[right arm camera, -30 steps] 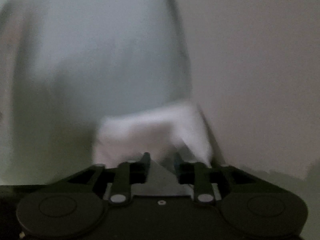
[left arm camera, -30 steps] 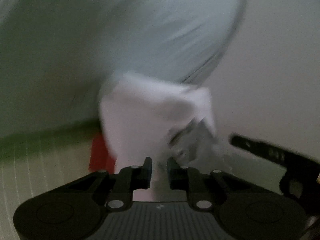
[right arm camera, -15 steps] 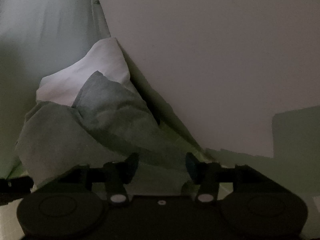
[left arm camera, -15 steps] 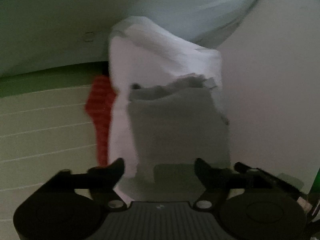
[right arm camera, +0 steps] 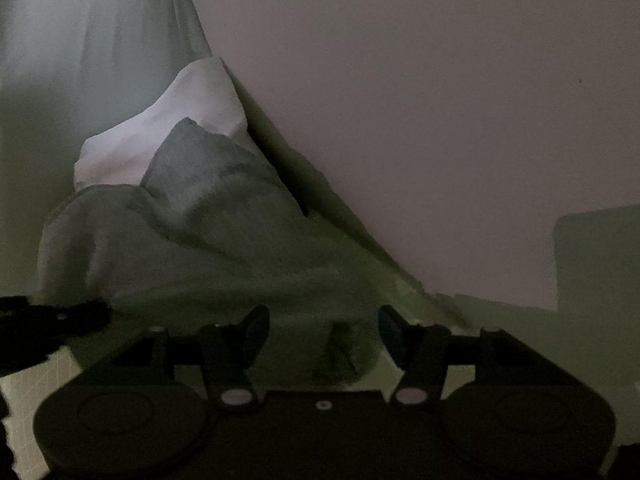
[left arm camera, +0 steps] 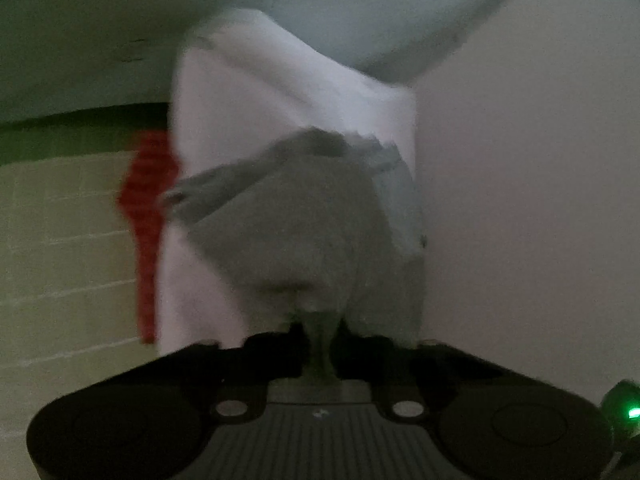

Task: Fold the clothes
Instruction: 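Lower the grey bundle onto the white towel stack with both grippers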

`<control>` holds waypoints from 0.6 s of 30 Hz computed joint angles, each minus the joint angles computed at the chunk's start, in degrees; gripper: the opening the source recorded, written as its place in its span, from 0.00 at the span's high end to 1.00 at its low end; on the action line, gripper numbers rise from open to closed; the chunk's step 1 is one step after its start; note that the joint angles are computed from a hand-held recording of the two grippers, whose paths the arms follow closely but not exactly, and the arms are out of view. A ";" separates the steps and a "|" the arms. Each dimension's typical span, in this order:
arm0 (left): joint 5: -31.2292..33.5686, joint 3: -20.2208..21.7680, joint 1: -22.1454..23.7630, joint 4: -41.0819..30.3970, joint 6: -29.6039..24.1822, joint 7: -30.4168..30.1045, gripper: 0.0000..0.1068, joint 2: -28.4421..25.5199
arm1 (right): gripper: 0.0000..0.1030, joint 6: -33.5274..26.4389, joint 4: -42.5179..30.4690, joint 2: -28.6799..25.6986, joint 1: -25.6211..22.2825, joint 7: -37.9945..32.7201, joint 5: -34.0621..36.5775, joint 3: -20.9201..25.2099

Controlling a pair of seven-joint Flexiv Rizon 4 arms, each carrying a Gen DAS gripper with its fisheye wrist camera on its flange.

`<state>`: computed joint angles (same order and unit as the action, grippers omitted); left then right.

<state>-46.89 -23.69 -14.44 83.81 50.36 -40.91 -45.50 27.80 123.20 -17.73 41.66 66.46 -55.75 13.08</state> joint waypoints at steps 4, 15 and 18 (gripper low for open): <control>1.23 3.27 0.23 -0.91 3.45 -6.68 0.90 -1.07 | 0.40 0.99 -0.07 -0.38 -0.31 -0.47 -0.99 -0.36; 2.30 -0.20 2.53 -0.39 4.35 -4.21 0.22 -1.74 | 0.10 14.22 1.46 -2.56 -7.25 0.15 -19.98 -5.63; 5.23 1.50 0.34 -2.43 2.66 -5.94 0.21 -3.44 | 0.06 20.75 0.91 -4.67 -10.40 0.23 -25.13 -6.79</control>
<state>-41.66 -22.20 -14.10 81.38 53.02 -46.86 -48.95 48.55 124.11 -22.40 31.26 66.69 -80.88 6.29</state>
